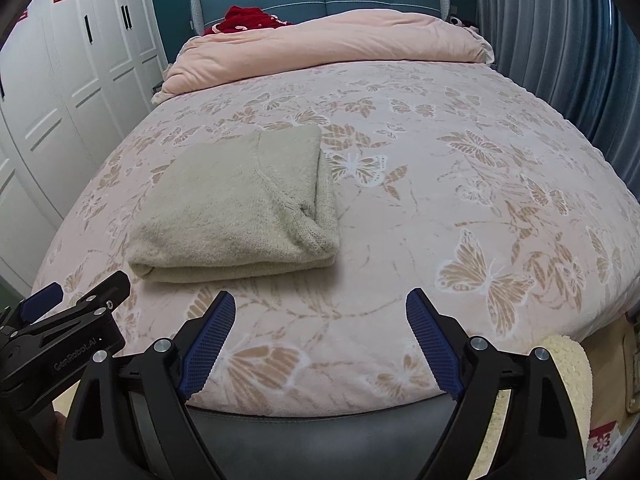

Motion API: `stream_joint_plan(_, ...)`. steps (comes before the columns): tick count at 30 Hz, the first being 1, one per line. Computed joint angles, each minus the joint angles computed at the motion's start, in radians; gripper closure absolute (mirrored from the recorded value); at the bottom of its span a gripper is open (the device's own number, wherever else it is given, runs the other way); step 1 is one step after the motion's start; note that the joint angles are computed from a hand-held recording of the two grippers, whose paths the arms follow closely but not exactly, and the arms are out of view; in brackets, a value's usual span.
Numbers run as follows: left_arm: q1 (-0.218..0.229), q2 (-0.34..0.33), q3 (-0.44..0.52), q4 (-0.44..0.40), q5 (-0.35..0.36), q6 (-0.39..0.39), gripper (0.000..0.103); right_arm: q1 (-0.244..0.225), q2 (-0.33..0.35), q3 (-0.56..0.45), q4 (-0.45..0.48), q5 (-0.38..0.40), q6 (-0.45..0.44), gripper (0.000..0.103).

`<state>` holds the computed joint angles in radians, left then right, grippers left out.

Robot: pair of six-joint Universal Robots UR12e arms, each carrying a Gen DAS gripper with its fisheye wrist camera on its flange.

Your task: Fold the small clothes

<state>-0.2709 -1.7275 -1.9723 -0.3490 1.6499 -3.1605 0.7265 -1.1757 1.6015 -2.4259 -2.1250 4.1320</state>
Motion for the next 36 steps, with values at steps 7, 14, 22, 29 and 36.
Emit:
stream_joint_plan(7, -0.008, -0.001, -0.002, -0.002, 0.003, 0.016, 0.008, 0.003, 0.005, -0.007, 0.005, 0.005, -0.004, 0.018)
stream_joint_plan(14, -0.014, -0.002, -0.001, -0.010, 0.013, 0.018, 0.008, 0.004, 0.006, -0.009, 0.007, 0.007, 0.001, 0.018)
stream_joint_plan(22, -0.019, -0.007, -0.009, 0.026, 0.035, 0.043, 0.008, 0.007, 0.007, -0.010, 0.022, 0.009, 0.025, 0.017)
stream_joint_plan(29, -0.014, -0.009, -0.009, 0.020, 0.024, 0.039, 0.008, 0.007, 0.011, -0.019, 0.043, 0.013, 0.028, 0.017)
stream_joint_plan(36, -0.017, -0.010, -0.010, 0.026, 0.030, 0.038, 0.008, 0.008, 0.012, -0.020, 0.046, 0.011, 0.030, 0.017)
